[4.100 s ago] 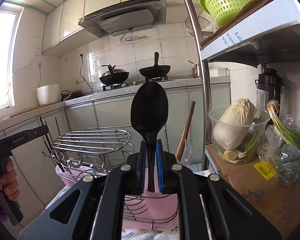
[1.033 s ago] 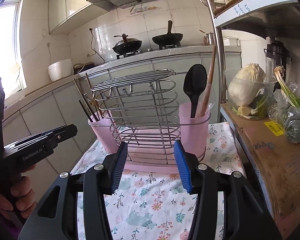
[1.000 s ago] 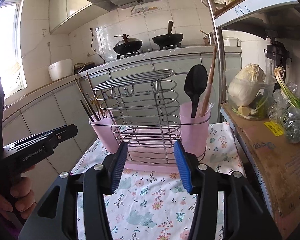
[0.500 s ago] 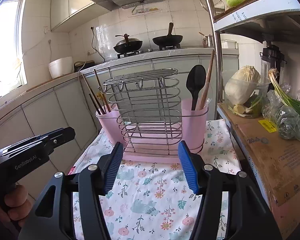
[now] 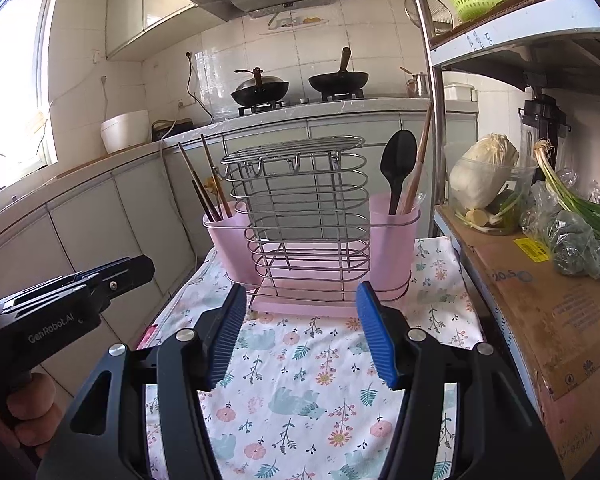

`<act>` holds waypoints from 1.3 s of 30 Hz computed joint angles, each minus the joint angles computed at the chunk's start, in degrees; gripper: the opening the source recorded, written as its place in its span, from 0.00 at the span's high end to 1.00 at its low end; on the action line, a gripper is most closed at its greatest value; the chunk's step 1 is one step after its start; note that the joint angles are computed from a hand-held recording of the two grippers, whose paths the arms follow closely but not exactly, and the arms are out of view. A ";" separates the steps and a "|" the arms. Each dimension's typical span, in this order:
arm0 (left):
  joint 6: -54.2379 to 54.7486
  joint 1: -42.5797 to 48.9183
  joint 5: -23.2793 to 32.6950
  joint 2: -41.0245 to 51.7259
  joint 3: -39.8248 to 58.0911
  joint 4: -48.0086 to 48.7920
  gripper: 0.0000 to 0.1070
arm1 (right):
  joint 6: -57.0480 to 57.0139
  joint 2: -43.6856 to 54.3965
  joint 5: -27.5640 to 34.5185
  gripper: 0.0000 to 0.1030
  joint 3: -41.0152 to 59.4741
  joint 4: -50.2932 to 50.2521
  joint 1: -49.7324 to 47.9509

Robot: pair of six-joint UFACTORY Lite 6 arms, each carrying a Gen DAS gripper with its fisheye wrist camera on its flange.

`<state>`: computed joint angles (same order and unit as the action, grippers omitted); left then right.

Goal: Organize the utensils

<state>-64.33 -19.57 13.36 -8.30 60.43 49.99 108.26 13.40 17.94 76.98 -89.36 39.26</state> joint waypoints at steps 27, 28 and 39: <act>-1.24 -0.91 0.29 0.32 0.16 1.00 0.80 | 0.73 -0.24 -0.38 0.44 -0.83 -0.48 0.02; -1.29 -0.89 0.25 0.38 0.16 1.00 0.80 | 0.65 -0.18 -0.37 0.44 -0.80 -0.44 0.03; -1.19 -0.65 -0.06 0.61 0.06 0.79 0.80 | -0.72 0.44 -0.48 0.44 -0.25 0.83 0.19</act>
